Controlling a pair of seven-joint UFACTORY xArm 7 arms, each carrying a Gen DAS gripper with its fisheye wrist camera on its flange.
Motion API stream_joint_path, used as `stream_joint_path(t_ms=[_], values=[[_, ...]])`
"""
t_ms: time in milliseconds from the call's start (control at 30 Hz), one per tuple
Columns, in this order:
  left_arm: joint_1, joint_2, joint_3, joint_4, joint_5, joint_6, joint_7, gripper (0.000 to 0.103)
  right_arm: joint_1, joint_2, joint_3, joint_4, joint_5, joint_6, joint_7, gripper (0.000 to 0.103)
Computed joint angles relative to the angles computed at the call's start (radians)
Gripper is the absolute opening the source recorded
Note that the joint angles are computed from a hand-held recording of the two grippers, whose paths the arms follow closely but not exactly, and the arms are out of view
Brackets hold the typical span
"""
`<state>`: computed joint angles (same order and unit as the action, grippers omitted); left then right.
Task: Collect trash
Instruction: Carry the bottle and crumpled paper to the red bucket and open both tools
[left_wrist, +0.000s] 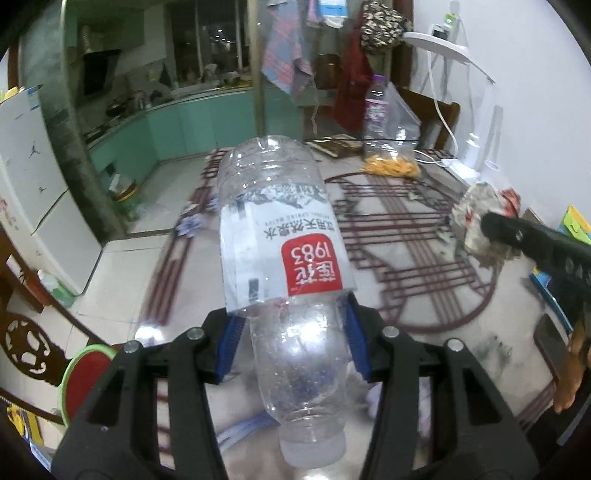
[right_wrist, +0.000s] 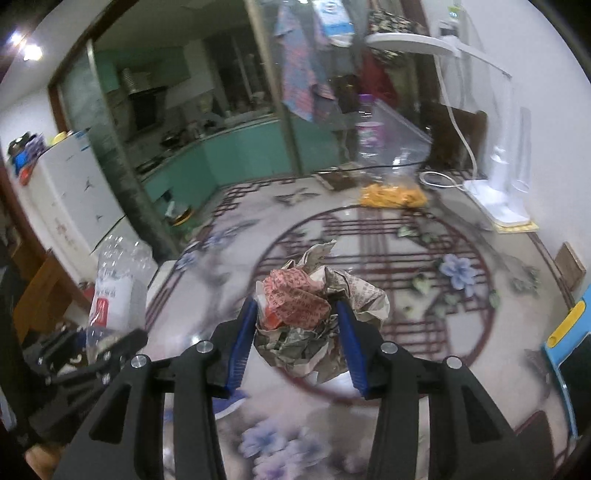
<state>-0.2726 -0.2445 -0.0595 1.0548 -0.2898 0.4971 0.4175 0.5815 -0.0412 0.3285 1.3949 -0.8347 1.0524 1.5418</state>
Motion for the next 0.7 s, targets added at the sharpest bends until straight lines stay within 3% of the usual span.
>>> stream_joint_path(t_ms=[133, 233, 433, 700], values=[[0.016, -0.021, 0.023, -0.042, -0.001, -0.060, 0.022, 0.048, 0.074, 0.104, 0.026, 0.121, -0.082, 0.102, 0.013, 0.043], [0.019, -0.022, 0.060, -0.046, -0.045, -0.052, 0.058, 0.048, 0.145, 0.166, 0.012, 0.195, -0.134, 0.167, 0.026, 0.043], [0.047, -0.021, 0.101, -0.032, -0.119, -0.021, 0.124, 0.048, 0.243, 0.242, -0.047, 0.285, -0.163, 0.204, 0.050, 0.044], [0.098, -0.039, 0.130, -0.055, -0.144, -0.054, 0.178, 0.048, 0.336, 0.410, -0.129, 0.495, -0.119, 0.195, -0.068, 0.045]])
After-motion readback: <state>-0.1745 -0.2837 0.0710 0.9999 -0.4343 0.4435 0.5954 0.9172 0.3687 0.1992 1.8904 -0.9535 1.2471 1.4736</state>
